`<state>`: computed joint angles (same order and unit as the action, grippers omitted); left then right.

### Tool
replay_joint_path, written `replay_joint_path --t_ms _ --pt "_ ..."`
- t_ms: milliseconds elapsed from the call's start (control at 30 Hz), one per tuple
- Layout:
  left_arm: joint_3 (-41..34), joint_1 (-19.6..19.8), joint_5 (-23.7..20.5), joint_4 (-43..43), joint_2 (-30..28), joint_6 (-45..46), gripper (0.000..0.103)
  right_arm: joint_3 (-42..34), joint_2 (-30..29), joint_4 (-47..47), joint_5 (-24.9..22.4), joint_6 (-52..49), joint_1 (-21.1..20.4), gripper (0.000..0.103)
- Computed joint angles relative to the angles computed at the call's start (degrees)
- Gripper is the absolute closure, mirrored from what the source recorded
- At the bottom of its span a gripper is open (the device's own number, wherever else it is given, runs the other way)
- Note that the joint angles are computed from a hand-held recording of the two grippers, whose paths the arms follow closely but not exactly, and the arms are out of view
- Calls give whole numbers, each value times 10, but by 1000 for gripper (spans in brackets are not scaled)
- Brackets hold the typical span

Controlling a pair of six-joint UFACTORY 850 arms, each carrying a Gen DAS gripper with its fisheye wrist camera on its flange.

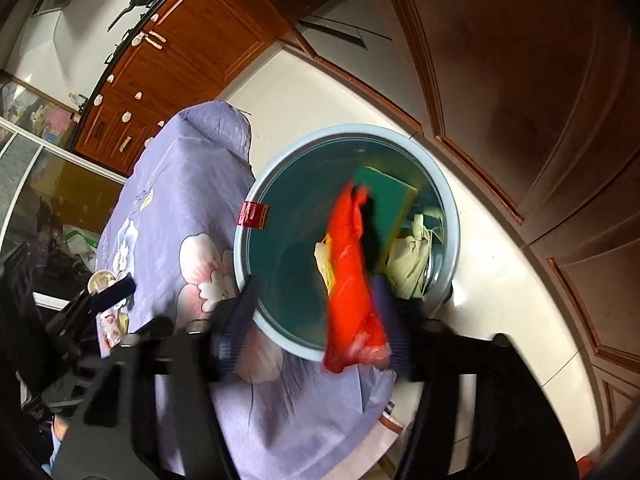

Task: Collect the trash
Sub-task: 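Carry the sponge and red bag over the teal bin and open both grippers, then move both empty grippers back to the trash on the table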

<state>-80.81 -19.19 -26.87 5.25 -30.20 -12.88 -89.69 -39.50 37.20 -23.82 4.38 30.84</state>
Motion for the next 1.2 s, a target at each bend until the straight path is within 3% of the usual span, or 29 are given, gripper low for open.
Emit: replay_joint_path --t_ms 67,233,667,967,1200 --pt "11 3 5 -6 9 -1 9 -9 -6 -17 0 21 3 33" --pt "32 14 17 -26 26 15 9 -12 -6 -69 2 89 7 26" --pt "117 41 56 -49 97 9 9 -35 0 -144 0 181 31 22" --pt "225 94 86 -29 191 -34 9 -109 -35 -148 -25 171 78 21" --pt "312 159 113 -64 273 -10 9 -222 -97 -166 -84 169 123 21"
